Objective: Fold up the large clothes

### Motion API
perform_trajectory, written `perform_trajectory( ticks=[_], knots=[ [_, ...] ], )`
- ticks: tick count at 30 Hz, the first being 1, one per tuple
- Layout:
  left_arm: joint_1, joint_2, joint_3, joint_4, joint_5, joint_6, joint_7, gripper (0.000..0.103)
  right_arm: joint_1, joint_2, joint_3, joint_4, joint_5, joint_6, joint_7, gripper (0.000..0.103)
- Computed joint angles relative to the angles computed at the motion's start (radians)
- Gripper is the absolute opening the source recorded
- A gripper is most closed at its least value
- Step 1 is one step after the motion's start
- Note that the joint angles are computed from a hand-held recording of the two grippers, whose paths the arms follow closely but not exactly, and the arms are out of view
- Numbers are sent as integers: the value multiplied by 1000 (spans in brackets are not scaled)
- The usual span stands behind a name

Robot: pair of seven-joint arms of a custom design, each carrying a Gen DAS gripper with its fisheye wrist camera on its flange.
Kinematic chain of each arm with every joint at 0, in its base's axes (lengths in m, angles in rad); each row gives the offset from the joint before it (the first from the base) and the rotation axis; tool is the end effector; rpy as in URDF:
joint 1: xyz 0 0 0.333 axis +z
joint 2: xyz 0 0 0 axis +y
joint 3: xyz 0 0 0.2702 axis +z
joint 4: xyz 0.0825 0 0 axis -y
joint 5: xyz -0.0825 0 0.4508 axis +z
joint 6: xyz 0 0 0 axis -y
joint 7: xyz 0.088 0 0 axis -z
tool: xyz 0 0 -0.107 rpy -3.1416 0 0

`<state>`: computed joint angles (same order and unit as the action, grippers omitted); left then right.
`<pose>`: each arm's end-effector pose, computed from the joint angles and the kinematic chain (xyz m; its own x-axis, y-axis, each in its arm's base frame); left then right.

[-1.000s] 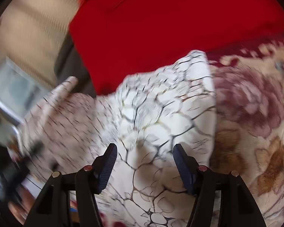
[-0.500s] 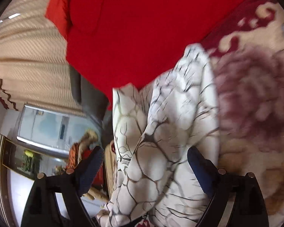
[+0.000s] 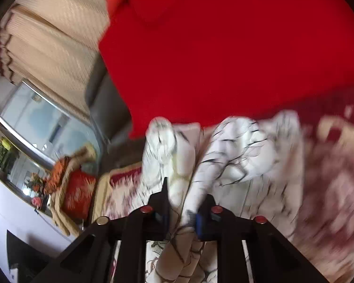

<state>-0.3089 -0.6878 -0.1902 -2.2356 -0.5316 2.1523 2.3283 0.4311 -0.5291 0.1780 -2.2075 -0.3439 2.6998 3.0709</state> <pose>0.4022 -0.2630 0.6456 -0.8756 -0.4789 -0.0635 -0.3284 0.6864 -0.6489 0.4206 0.3268 0.6527 -0.1899 -0.6512 -0.7348 -0.5483 0.6912 -0.4708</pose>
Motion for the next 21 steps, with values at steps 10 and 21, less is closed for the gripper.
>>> perform_trajectory(
  ticks=[10, 21],
  knots=[
    [-32, 282, -2, 187, -101, -144, -87, 39, 41, -70, -124, -173, 132, 33, -36, 12],
    [117, 51, 105, 56, -238, -139, 17, 82, -2, -75, -51, -157, 123, -36, -23, 16]
  ],
)
